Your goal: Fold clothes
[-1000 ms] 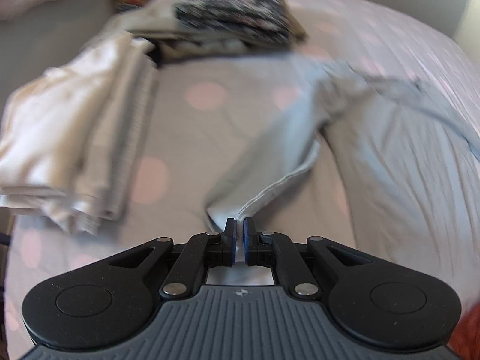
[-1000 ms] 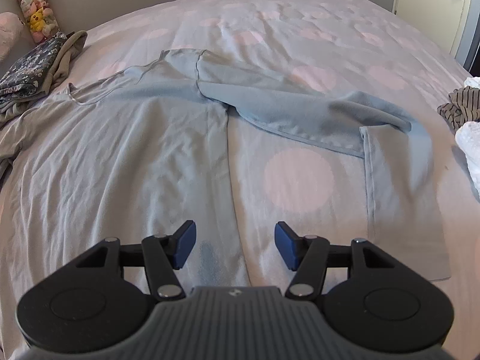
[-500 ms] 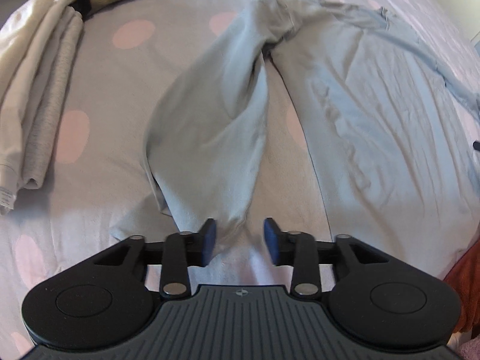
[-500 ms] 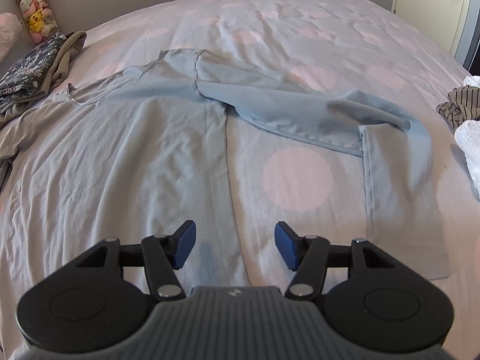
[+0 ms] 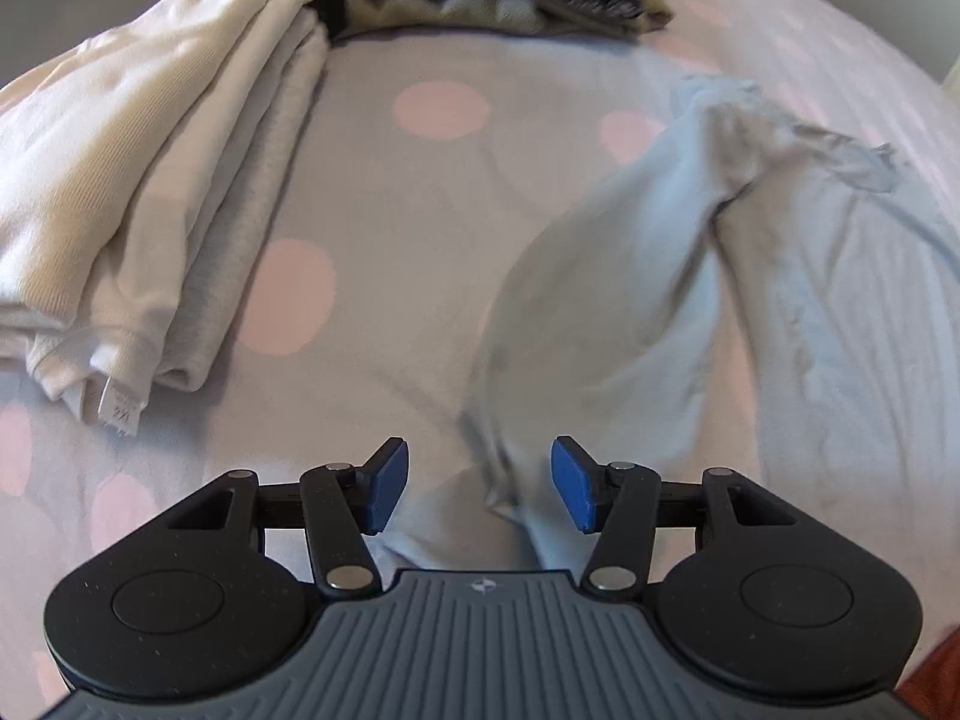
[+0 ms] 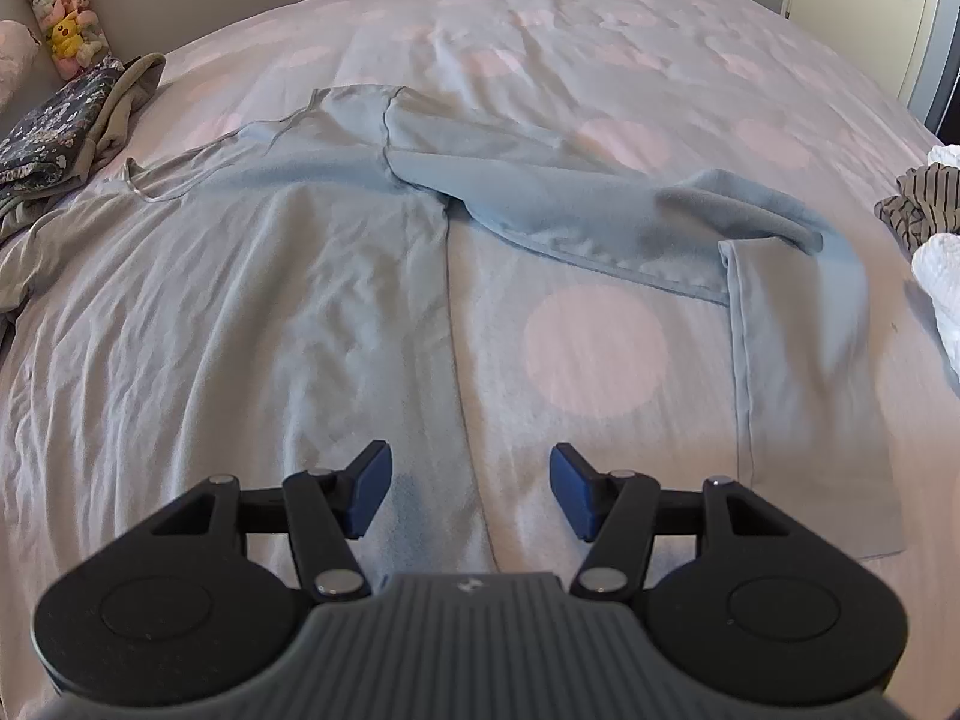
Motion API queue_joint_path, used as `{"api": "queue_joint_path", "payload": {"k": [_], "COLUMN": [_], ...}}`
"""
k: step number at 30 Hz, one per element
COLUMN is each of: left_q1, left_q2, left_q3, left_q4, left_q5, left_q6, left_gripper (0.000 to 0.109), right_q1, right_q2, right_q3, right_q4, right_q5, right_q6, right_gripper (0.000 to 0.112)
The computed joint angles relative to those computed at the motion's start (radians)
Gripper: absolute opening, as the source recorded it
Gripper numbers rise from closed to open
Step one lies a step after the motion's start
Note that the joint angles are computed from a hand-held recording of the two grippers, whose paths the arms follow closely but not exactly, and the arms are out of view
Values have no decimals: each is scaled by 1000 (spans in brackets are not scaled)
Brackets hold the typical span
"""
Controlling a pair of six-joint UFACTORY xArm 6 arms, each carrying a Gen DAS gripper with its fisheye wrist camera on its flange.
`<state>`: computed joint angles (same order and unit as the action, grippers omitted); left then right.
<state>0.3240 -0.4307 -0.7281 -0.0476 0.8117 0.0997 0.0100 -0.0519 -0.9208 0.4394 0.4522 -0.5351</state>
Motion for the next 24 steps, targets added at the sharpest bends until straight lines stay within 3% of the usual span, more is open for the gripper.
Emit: {"api": "queue_joint_path", "payload": {"k": [9,10,12,14,21,24], "left_q1": [76,79,87,90,116,142], "left_q2": [-15,-10,-17,-37,-207,-290], "left_q3": [7,11,31,42,70,117], "left_q4": [-68,-75,-121,-152,-75,-115], "left_q5": [85,90,91,87,31,12], "left_q6": [125,126,153,185,154,231], "left_gripper": [48,45,16,8,7,7], "right_q1": [7,8,8,7,8,9], "right_q2": [19,20,19,17,13,11], "right_q3": [-12,-13,-12,-10,-8,-8], "right_q4": [-45,-49,-52,-51,-54,-57], "right_q5": [6,7,6,6,8,11], "right_q6": [31,33,36,39,38,39], "right_gripper": [62,62,62,62,62,62]}}
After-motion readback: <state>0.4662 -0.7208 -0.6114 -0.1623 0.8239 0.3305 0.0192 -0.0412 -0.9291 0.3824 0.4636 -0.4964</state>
